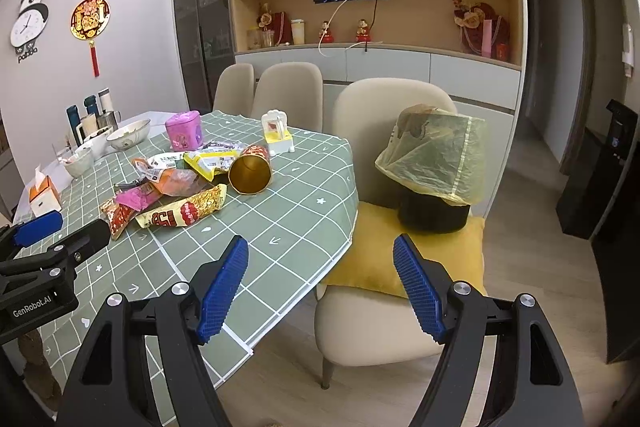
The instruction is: Collect trash
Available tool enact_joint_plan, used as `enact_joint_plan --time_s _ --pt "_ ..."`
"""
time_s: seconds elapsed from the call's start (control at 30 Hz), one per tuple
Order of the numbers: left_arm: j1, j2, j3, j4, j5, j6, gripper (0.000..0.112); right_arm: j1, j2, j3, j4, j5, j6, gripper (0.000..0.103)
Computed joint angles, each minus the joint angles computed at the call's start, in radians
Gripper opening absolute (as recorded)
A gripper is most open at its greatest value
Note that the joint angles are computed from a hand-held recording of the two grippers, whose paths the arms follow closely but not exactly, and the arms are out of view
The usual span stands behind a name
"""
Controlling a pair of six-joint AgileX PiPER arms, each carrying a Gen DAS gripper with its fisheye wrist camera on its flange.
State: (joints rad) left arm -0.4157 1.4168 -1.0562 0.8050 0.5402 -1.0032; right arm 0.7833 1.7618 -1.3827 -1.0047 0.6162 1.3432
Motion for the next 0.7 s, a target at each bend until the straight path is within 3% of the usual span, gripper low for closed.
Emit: enact_joint_plan --time_s 0.7 --pt "-0.041 -0.007 0.002 0.020 0.014 -0.029 0.085 0.005 -0.038 0.046 -0.030 0.008 0.040 0.071"
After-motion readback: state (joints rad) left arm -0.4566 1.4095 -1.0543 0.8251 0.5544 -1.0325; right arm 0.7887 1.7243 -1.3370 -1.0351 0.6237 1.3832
